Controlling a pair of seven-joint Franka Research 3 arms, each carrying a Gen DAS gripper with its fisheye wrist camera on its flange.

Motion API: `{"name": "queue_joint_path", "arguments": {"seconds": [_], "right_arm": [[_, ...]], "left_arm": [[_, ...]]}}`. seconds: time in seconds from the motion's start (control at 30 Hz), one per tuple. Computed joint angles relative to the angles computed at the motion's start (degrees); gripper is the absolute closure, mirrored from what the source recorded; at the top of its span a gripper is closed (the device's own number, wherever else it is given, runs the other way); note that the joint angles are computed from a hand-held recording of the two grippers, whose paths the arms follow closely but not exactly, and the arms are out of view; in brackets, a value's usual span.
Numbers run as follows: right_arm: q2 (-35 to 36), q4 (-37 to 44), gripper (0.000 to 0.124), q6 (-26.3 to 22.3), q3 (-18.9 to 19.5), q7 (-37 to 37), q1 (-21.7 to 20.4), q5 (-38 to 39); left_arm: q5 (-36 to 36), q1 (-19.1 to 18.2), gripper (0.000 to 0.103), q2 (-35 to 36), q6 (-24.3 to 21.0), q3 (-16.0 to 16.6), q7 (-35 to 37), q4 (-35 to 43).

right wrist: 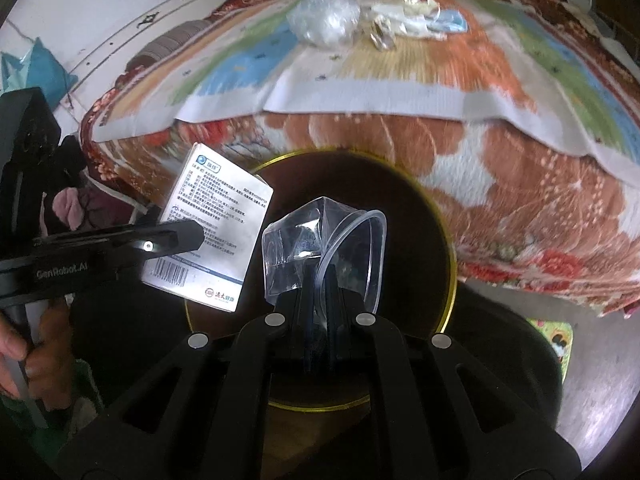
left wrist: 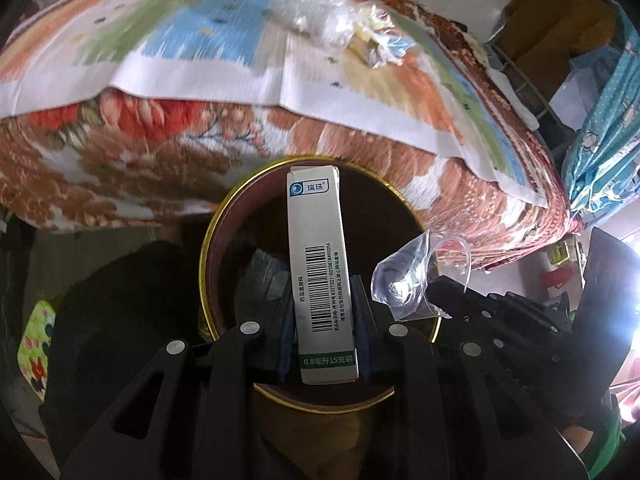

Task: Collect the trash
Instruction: 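Open the left gripper to drop the box into the bin while the right releases the cup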

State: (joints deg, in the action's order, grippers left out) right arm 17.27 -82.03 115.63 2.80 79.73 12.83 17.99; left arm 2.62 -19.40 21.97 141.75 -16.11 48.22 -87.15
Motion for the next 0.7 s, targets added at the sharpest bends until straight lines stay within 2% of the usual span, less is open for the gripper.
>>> {"name": "queue_joint_path", "arguments": {"seconds": [0.5,0.6,0.63,0.7], "right_arm": [[4.0,2.8,0.118,-5.1,-0.1,3.9,0.4,-0.4],[4.0,2.6,0.100,-4.9,0.1,4.2,0.1,0.6],[3.8,2.3,0.098,-4.6,0.1,4.0,0.0,0.9],[3.8,2.3,0.098,-4.7,0.2,4.0,0.1,0.8]], "left_arm": [[-1.0,0.1,0.078,2.9,-2.4,0.1,-1.4,2.4],[-1.9,0.4,0.072,3.3,-2.7,-0.1,-1.6,2.8],[-1.8,0.3,0.067,3.2,-3.0,0.1,-2.0,2.8],[-1.3,0.2,0.067,2.8,-2.7,0.3,-2.5,2.3]]}}
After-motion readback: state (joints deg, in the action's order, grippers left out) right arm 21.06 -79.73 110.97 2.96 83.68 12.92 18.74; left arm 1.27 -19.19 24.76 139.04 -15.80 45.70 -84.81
